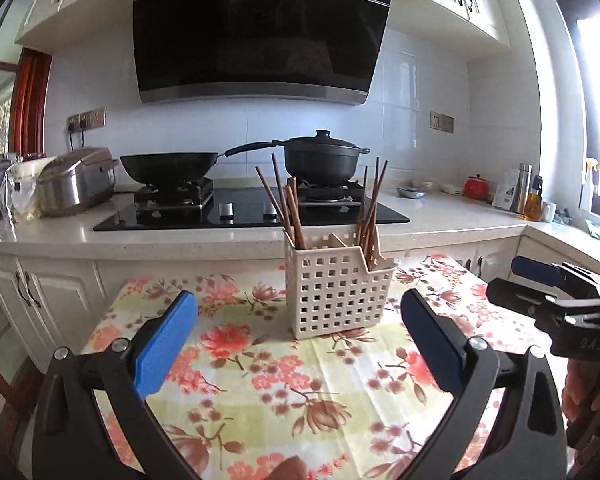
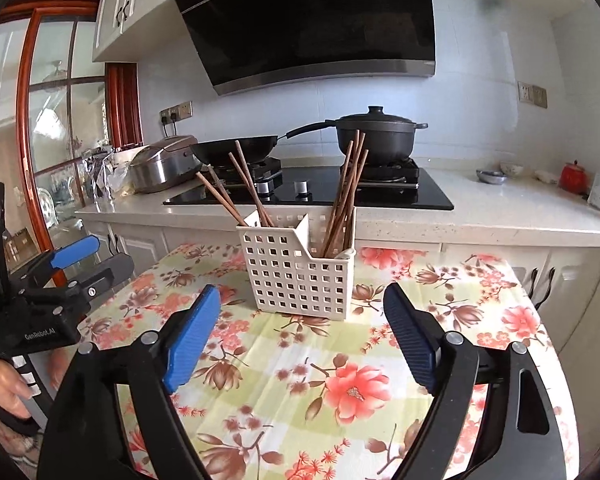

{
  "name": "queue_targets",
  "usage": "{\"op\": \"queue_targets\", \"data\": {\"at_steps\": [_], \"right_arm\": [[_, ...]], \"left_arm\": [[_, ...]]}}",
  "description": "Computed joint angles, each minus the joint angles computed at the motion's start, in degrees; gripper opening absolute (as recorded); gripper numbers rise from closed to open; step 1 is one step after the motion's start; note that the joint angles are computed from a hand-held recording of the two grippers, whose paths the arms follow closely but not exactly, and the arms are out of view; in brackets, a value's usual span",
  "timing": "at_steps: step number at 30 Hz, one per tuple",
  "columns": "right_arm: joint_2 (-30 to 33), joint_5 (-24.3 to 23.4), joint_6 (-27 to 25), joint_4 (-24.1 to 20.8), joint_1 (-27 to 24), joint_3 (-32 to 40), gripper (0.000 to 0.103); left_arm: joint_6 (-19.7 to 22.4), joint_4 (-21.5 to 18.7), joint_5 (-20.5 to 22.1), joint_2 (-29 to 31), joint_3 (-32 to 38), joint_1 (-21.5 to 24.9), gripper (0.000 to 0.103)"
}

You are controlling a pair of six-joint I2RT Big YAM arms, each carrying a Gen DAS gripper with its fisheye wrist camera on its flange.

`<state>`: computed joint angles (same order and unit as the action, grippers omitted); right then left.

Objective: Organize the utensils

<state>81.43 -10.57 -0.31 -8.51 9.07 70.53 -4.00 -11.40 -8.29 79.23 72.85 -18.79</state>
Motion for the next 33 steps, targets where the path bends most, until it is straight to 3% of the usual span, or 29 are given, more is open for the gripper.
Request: {"op": "queue_targets", "data": {"at_steps": [9, 17, 33], "right_arm": [[-1.0, 1.2, -2.1, 0.4, 0.4, -0.7, 0.085], [-1.1, 0.3, -1.8, 0.8, -0.4, -1.0, 0.085], [-1.3, 1.1, -1.8, 0.8, -0.2, -1.1, 0.085]], "left_arm": [[3.0, 0.1, -2.1, -0.3, -0.3, -1.6, 0.099], [2.8, -1.8, 1.1, 0.0, 0.5, -1.4, 0.099], [3.0, -1.9, 0.3, -0.1, -0.1, -1.4, 0.099]]}}
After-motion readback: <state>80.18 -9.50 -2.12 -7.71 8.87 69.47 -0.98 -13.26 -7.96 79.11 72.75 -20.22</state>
